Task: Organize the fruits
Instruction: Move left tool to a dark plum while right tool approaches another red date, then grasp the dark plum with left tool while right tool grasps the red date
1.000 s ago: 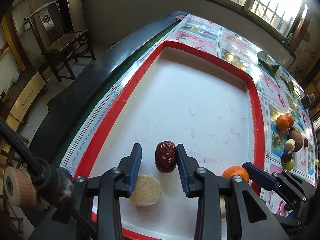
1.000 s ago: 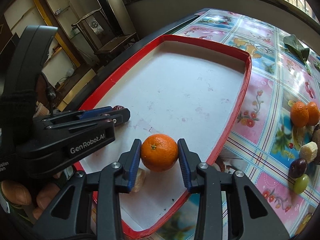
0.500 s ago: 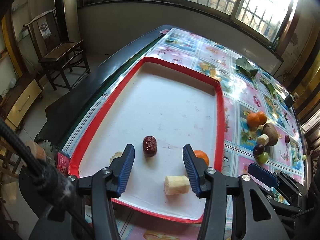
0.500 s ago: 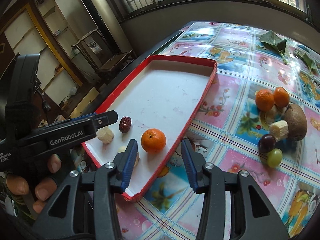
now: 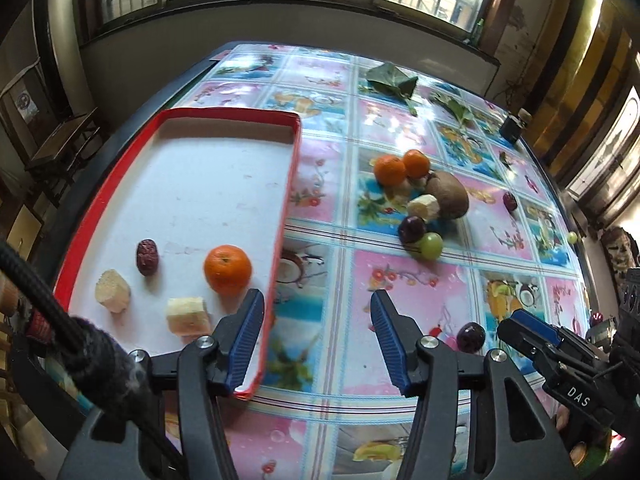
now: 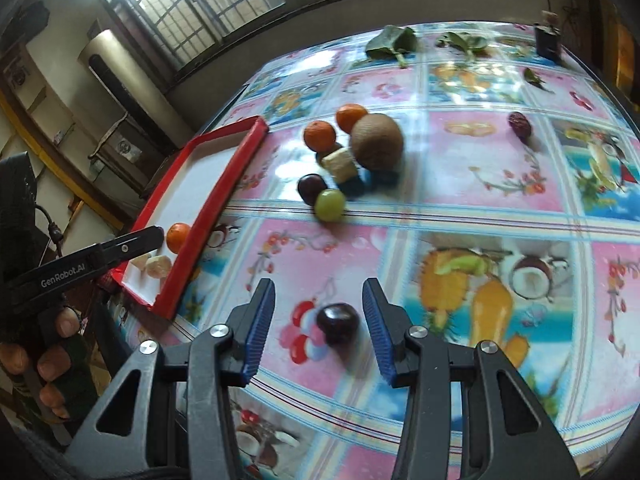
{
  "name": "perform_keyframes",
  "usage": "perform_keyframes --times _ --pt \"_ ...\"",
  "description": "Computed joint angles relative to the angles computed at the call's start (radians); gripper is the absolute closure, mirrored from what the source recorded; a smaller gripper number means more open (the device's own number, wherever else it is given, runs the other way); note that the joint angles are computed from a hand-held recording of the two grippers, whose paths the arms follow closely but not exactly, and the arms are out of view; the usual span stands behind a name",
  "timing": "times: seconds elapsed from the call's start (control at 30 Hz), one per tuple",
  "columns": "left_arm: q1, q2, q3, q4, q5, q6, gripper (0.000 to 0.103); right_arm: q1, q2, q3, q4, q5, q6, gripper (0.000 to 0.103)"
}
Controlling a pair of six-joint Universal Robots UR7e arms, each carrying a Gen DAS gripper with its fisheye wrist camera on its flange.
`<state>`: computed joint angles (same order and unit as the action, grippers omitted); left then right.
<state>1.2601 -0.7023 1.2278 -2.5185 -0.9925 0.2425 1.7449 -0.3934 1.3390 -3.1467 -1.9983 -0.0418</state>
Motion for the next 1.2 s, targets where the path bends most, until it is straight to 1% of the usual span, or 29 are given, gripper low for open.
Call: perform_keyframes --times 0.1,0.2,0.3,0.4,0.53,0.7,0.83,0.93,1.1,1.13,1.2 --pt "-0.012 -0.007 0.030 0.029 -0.037 0.005 0.048 -0.018 -0.037 0.069 -0.055 -0.015 0.019 0.056" --pt "-0.027 -0.017 0.076 0.030 -0.064 0.033 0.048 -0.037 -0.067 0.123 -0.109 -0.029 0.038 0.056" --pt "-0.038 -0.020 0.106 0.037 -0.085 0.053 0.047 -0.052 -0.085 0.149 -0.135 -0.041 0.052 0.056" --pt "-0.050 -0.016 0.127 0.035 -0.086 0.068 0.047 -0.058 -0.098 0.167 -0.153 -0.052 0.061 0.056" --pt "-0.055 0.001 0.121 0.061 -0.095 0.077 0.046 -0.066 -0.111 0.179 -0.164 -0.053 0.060 0.056" --pt "-0.057 0.029 0.097 0.101 -0.111 0.093 0.046 -0.072 -0.111 0.150 -0.144 -0.054 0.054 0.056" --pt "-0.055 0.059 0.061 0.128 -0.114 0.090 0.046 -0.079 -0.096 0.093 -0.125 -0.067 0.028 0.056" --pt "-0.053 0.077 0.035 0.149 -0.112 0.088 0.046 -0.084 -0.069 0.013 -0.085 -0.093 0.000 0.056" --pt "-0.047 0.090 0.013 0.170 -0.129 0.093 0.046 -0.093 0.013 -0.184 0.001 -0.167 -0.073 0.056" --pt "-0.044 0.093 0.007 0.178 -0.136 0.095 0.048 -0.097 0.030 -0.227 0.024 -0.176 -0.084 0.056" --pt "-0.042 0.095 0.007 0.168 -0.142 0.108 0.048 -0.102 0.070 -0.321 0.076 -0.209 -0.102 0.056"
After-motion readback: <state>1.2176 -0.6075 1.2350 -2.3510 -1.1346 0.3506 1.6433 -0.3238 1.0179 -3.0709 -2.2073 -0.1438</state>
